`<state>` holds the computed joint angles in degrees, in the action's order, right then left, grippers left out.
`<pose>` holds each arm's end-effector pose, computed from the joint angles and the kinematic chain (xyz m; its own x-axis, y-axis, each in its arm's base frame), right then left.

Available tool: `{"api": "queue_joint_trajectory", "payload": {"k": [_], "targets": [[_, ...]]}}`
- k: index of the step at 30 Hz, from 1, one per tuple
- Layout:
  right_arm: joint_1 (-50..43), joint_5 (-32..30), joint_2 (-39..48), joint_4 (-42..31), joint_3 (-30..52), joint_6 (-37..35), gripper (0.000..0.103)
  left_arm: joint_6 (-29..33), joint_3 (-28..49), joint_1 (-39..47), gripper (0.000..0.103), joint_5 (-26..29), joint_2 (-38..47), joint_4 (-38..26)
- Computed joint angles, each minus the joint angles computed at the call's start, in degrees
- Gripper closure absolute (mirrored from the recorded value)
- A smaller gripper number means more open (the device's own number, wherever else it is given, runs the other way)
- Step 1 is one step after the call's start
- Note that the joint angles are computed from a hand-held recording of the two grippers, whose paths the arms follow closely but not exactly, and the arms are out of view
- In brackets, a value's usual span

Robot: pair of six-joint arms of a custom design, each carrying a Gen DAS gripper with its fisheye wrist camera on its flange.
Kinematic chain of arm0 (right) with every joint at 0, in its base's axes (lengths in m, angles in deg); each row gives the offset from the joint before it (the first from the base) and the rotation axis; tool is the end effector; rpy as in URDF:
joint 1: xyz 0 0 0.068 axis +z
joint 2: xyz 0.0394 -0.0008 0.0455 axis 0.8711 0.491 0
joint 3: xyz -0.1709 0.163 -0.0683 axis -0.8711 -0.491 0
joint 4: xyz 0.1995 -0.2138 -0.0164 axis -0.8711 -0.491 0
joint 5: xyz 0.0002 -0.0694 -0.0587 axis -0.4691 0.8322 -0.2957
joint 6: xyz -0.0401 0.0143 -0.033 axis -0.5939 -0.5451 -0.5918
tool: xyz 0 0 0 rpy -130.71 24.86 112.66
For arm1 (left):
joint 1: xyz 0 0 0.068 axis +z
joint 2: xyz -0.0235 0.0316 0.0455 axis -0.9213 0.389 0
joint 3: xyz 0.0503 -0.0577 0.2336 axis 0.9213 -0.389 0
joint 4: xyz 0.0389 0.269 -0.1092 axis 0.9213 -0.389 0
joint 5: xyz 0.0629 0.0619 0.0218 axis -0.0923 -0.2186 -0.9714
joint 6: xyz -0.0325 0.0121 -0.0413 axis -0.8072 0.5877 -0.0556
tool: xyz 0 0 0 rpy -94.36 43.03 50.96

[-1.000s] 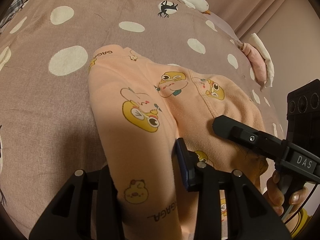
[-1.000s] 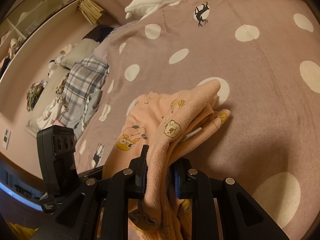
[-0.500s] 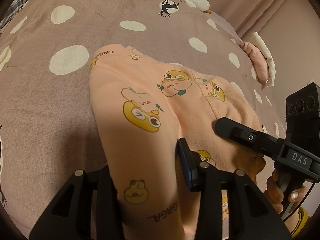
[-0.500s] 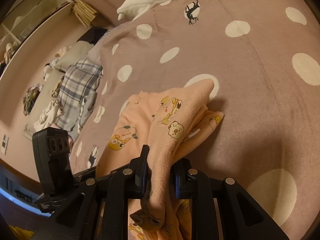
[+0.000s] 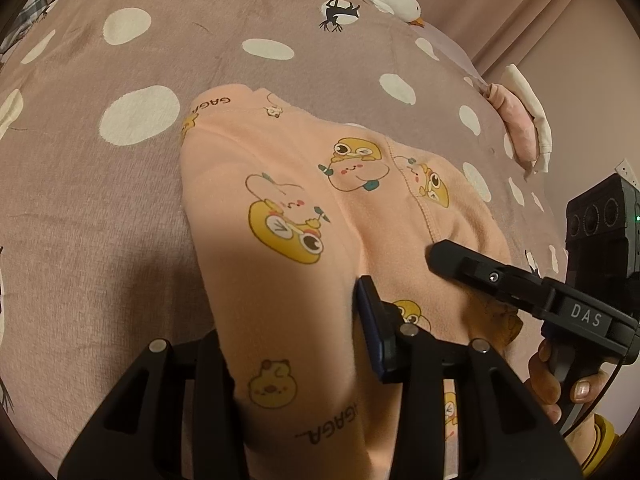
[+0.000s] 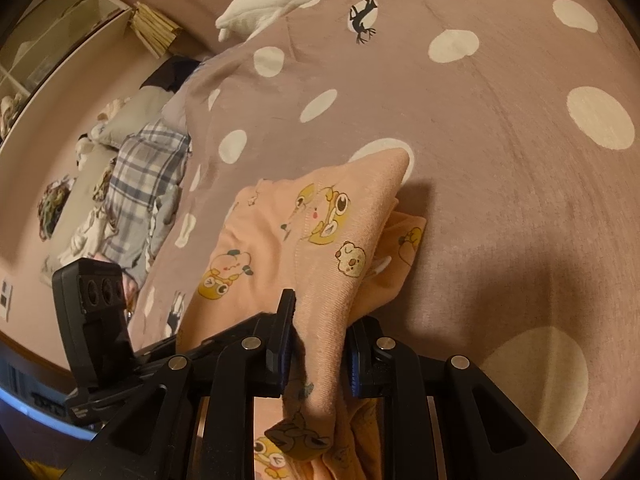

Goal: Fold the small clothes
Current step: 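Fold the held peach shirt end over onto the bundle with the right gripper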

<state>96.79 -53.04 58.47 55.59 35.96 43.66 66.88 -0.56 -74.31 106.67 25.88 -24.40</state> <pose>0.1482 0.1094 0.0764 -0.7928 0.4166 -0.4449 0.0558 0.7765 0.6276 0.3188 -0.0583 0.0289 -0.8527 0.2084 -0.4790 0.4241 0.8116 -0.4018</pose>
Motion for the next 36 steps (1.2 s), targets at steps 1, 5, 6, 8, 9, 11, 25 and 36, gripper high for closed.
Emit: {"api": "queue_joint_trajectory", "payload": {"k": [1,5,6,8,9,11,25,36], "targets": [[-0.04,0.07,0.16,-0.08,0.09,-0.02,0.081,0.11,-0.02,0.07,0.063,0.00,0.02,-0.03],[0.06,0.42,-0.05,-0.22,-0.10,0.39,0.081,0.33,-0.30,0.22,0.063,-0.04,-0.10,0.02],[0.02,0.39,-0.06,-0.12,-0.20,0.54,0.081,0.28,-0.30,0.20,0.063,-0.07,-0.13,-0.01],[-0.31,0.15,0.14,0.19,-0.37,0.63,0.081,0.26,-0.38,0.17,0.063,-0.16,-0.20,-0.01],[-0.29,0.17,0.10,0.19,-0.43,0.72,0.081,0.22,-0.40,0.14,0.063,-0.21,-0.24,-0.02],[-0.40,0.08,0.12,0.20,-0.42,0.67,0.081,0.28,-0.69,0.29,0.063,-0.24,-0.50,-0.07],[0.68,2.51,2.67,-2.43,2.13,-0.48,0.081,-0.21,-1.48,-0.06,0.060,-1.88,-2.01,-0.93],[1.33,3.33,3.93,-3.45,3.31,0.26,0.081,-0.96,-1.97,-0.43,0.054,-3.46,-3.10,-1.64]]}}
